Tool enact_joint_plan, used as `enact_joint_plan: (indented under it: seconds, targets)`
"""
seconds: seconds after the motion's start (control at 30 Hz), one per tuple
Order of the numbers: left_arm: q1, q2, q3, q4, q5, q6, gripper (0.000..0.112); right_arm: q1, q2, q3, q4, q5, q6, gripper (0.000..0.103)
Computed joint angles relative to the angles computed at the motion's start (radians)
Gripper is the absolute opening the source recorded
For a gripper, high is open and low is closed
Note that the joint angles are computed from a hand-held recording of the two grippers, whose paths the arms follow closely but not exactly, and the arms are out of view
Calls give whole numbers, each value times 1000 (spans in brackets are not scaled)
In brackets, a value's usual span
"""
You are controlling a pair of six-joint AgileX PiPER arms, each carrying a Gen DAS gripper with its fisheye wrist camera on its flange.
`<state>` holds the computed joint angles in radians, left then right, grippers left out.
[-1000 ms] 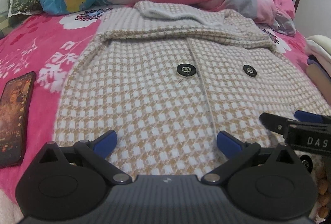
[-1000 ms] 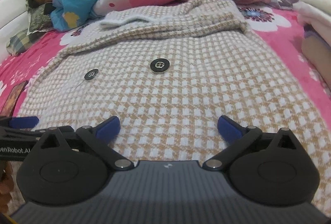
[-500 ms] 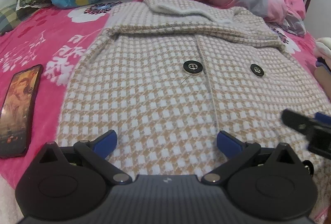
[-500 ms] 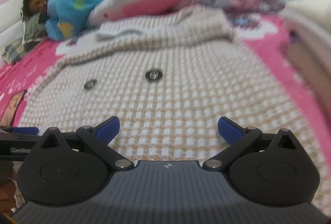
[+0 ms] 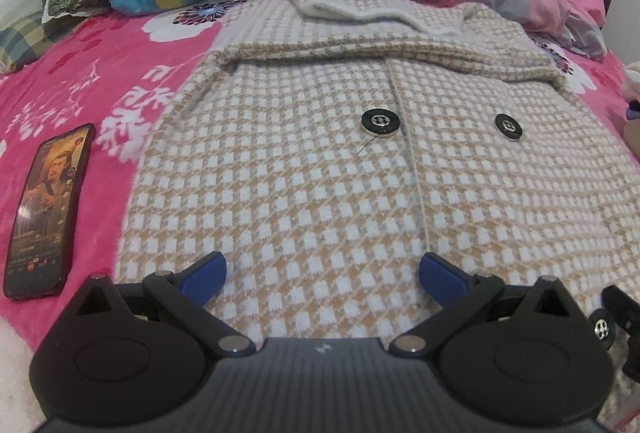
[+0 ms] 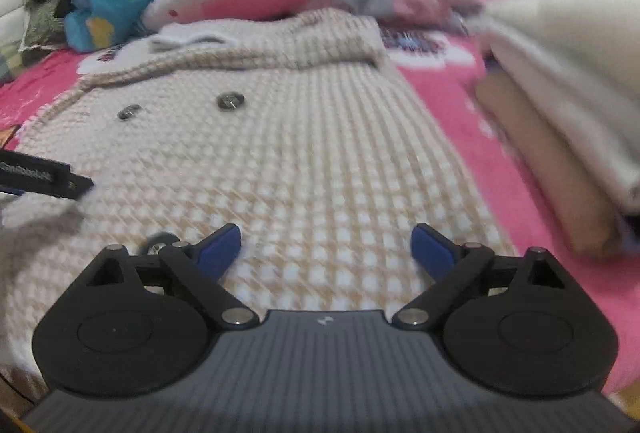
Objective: Fold clothes
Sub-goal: 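Grasp the cardigan hem with the left gripper while the right gripper grasps it too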
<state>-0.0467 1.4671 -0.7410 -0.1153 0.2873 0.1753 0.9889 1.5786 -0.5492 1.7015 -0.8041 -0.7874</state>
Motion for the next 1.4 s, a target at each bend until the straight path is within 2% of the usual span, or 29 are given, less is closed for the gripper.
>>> enact_joint_plan:
  seconds: [0.1, 0.27, 0.37, 0.5, 0.57, 0.67, 0.77, 0.87, 0.93, 1.0, 1.13, 1.17, 1.23, 1.3, 1.37, 1.4]
  targets:
    - [15, -15, 23, -81, -15, 112, 103, 9, 14, 0, -14, -13, 20, 92]
    - [97, -100, 82, -286, 19, 365, 103, -3, 20, 23, -74, -5, 72, 93]
    - [208, -193, 149, -432, 56, 585, 103, 19, 19, 32, -76, -18, 88, 93]
    - [436, -318, 203, -499, 149, 748, 103, 20, 13, 44, -93, -15, 101, 93]
    - [574, -360, 204, -538, 226, 830, 103, 21, 14, 50, -104, -18, 115, 93]
    - [803, -348, 177, -632, 385, 993, 103, 24, 17, 57, -118, -22, 138, 93]
    - [999, -231, 119, -715, 649, 1159, 103, 15, 7, 64, -132, -11, 153, 94]
    - [1096, -128, 87, -752, 812, 1240, 102, 2, -53, 97, -157, 13, 190, 92]
    - [1104, -80, 73, -754, 874, 1274, 102, 7, -120, 141, -175, 3, 248, 92]
    - [1088, -45, 66, -742, 899, 1288, 99, 15, -204, 194, -176, -13, 298, 92]
    - [1039, -17, 89, -718, 884, 1276, 88, 18, -384, 290, -146, -18, 353, 92]
    - [1026, -2, 90, -717, 879, 1270, 81, 19, -416, 303, -118, -22, 338, 92]
    - [1005, 32, 84, -716, 873, 1257, 74, 13, -464, 319, -51, -25, 283, 92]
    - [994, 64, 78, -730, 863, 1260, 71, -50, -523, 346, -25, 35, 257, 90]
    - [988, 100, 64, -740, 857, 1262, 63, -147, -582, 387, -58, 142, 281, 75]
    - [989, 116, 56, -741, 860, 1261, 62, -206, -601, 406, -96, 202, 310, 72]
